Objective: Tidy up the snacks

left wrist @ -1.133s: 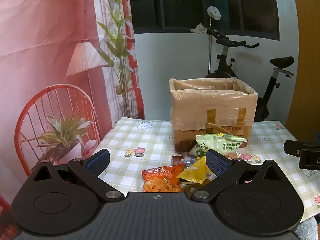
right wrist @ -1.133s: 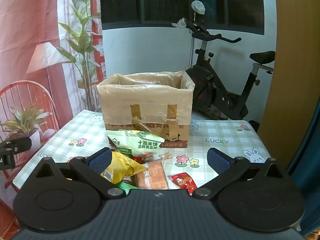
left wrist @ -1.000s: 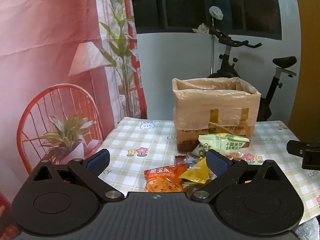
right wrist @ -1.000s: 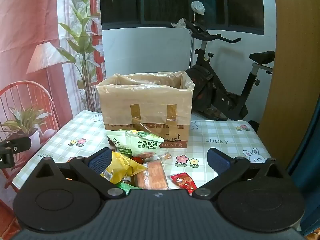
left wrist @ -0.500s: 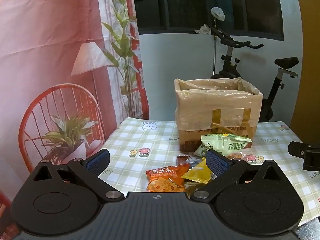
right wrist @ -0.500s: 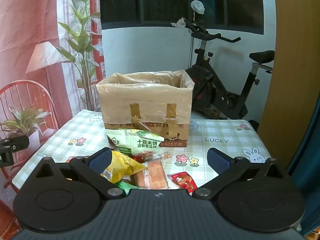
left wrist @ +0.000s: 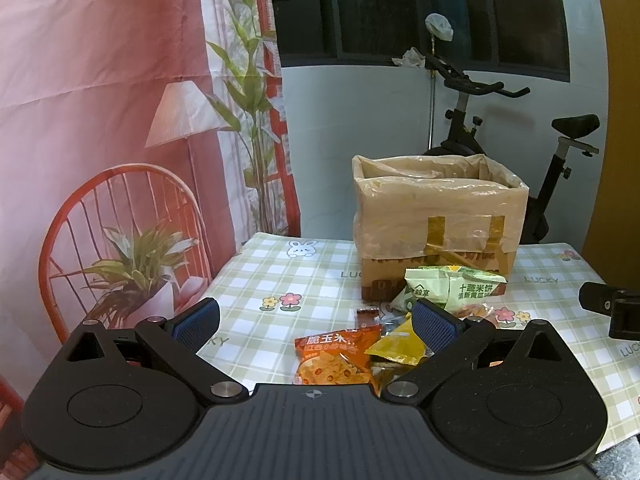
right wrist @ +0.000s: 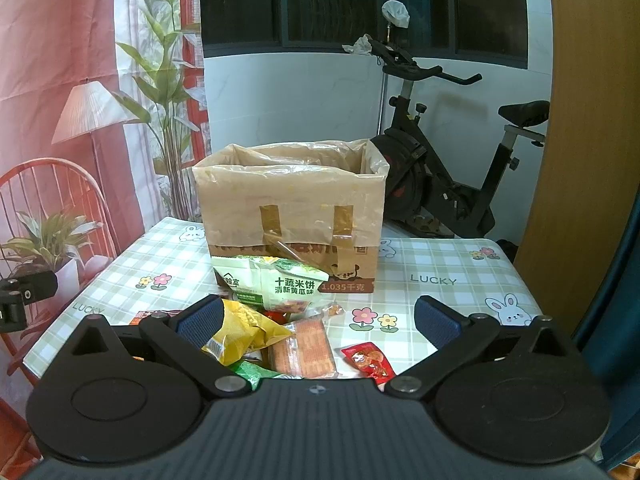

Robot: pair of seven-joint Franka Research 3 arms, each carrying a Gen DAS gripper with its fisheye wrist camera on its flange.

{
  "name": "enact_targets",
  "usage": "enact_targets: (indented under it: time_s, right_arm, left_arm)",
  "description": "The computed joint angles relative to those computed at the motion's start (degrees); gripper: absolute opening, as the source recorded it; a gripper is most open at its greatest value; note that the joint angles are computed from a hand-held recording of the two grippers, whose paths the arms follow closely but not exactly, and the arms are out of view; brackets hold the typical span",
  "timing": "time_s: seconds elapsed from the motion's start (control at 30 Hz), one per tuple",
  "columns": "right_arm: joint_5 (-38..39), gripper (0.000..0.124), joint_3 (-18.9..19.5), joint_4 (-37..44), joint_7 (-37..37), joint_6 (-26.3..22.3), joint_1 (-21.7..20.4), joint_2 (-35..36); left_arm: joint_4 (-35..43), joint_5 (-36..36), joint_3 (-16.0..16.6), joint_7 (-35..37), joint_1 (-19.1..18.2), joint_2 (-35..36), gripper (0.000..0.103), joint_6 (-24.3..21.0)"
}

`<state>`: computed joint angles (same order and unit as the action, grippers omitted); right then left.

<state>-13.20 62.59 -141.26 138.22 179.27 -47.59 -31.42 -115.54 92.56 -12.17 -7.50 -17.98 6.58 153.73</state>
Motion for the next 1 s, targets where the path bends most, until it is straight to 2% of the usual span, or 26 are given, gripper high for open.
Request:
enact_targets:
  time_s: [1.0]
  right_arm:
    - [0.54,0.103,-1.11,-0.73,0.34,0.5,1.12,0.06]
  left_arm:
    - [-0.04,0.34,-0.17,-0.25,-0.22,-0.14,0.103,-0.44]
